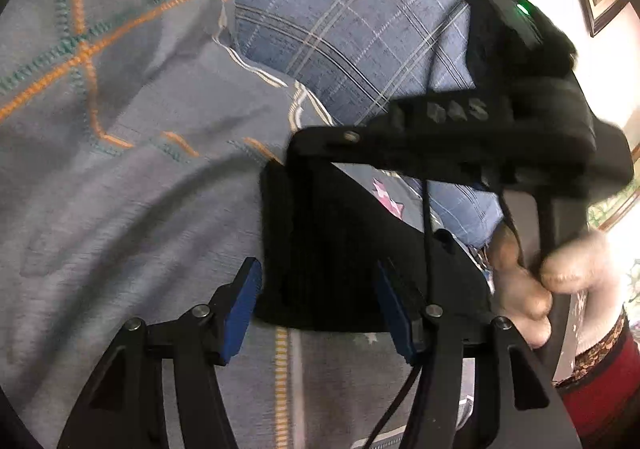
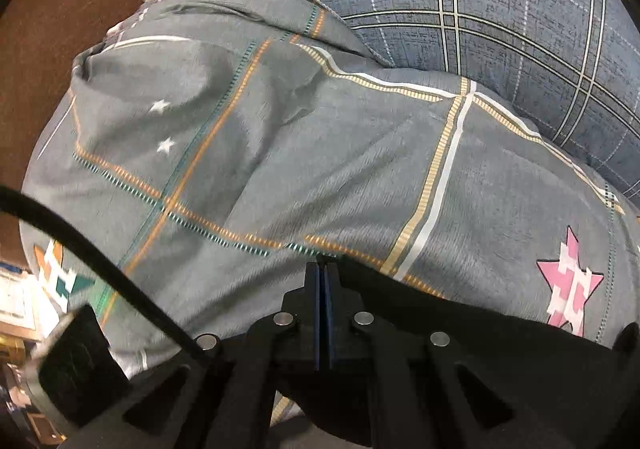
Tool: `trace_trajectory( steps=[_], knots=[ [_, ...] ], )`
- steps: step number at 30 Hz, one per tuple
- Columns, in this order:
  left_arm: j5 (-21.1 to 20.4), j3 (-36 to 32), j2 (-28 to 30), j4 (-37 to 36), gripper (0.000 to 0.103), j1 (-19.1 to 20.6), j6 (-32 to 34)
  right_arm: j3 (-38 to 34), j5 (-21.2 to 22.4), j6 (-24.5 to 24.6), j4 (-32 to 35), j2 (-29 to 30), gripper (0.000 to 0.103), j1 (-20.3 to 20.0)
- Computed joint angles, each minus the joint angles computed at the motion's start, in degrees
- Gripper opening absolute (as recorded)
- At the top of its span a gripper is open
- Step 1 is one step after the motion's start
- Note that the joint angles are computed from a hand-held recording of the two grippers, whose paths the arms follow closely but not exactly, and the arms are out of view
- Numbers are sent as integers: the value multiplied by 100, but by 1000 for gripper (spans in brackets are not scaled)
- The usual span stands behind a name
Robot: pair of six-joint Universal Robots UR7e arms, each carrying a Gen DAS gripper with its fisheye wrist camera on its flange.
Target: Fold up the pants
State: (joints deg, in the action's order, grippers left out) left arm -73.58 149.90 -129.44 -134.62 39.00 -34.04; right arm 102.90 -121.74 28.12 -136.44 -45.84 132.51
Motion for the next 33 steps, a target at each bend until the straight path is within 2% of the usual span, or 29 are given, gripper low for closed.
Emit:
trace_trajectory(
  steps=[4, 5, 6, 8, 11, 14, 15, 16, 17, 18, 20, 22, 26, 31, 33],
  knots=[
    [59, 64, 211, -257, 58, -2, -6, -330, 94, 229, 726, 197, 11, -159],
    [78, 62, 224, -239, 56, -22, -10, -399, 139, 267, 905, 240, 22, -165],
    [91, 61, 213, -198, 47, -39, -30, -468, 171, 283, 1048, 285, 37, -164],
    [-21, 49, 246, -189, 38, 42, -38, -703, 82, 239, 1430, 469, 48, -112],
    [-86, 57, 266, -249, 29, 130, -113, -1221, -308, 235, 2302, 894, 49, -16],
    [-417, 57, 323, -461, 23, 431, -106, -1605, -697, 218, 2885, 1211, 46, 84],
    [-460, 59, 309, -464, 20, 461, -115, -1657, -835, 210, 3000, 1268, 32, 120],
    [-475, 63, 317, -483, 19, 468, -128, -1663, -1057, 219, 3111, 1303, 24, 167],
    [-525, 52, 284, -457, 15, 473, -168, -1613, -1105, 168, 3047, 1284, 20, 183],
    [-569, 51, 214, -437, 13, 440, -234, -1471, -1024, 97, 2791, 1178, 11, 183],
    [-532, 41, 9, -297, 13, 242, -357, -1314, -914, 108, 2512, 1021, 9, 216],
    [-231, -5, -165, 43, 13, -222, -613, -1121, -885, 12, 2139, 828, 8, 272],
    [117, -121, -225, 408, 13, -1021, -1093, -744, -755, -128, 1572, 373, 8, 378],
    [46, -319, 574, -99, 13, -1384, -1145, -84, -679, -208, 719, -411, 8, 437],
    [-39, -399, 1159, -470, 13, -1538, -1108, 287, -714, -149, 337, -845, 8, 390]
  ],
)
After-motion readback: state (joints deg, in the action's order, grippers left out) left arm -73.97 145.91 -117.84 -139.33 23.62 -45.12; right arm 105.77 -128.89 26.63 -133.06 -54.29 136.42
